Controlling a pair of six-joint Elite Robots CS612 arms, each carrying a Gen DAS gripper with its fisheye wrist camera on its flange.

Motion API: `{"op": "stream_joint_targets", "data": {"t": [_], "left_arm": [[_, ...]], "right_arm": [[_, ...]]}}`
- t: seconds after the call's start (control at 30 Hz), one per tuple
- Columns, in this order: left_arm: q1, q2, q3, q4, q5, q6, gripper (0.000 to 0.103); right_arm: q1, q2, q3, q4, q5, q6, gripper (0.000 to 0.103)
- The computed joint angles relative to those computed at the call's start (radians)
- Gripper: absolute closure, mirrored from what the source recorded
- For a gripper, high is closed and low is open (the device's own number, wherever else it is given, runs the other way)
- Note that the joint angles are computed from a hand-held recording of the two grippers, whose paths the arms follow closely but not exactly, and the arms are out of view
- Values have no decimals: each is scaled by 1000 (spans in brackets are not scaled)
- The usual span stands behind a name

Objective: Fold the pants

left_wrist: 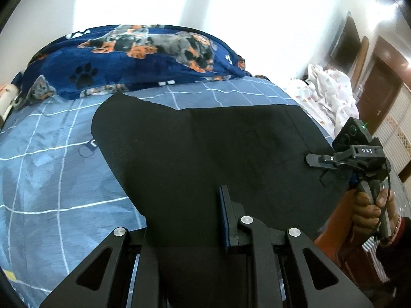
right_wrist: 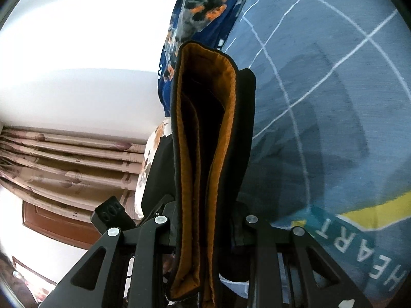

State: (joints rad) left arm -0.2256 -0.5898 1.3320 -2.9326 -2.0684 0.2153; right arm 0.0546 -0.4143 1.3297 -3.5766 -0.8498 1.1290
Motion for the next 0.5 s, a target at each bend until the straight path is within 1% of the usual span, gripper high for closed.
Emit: {"op": "stream_joint_targets", "data": {"t": [0.5], "left_arm": [[45,15,-31,-1,4,-26,85]], "right_arm": [[29,33,-112,104,23,-17,79]]}}
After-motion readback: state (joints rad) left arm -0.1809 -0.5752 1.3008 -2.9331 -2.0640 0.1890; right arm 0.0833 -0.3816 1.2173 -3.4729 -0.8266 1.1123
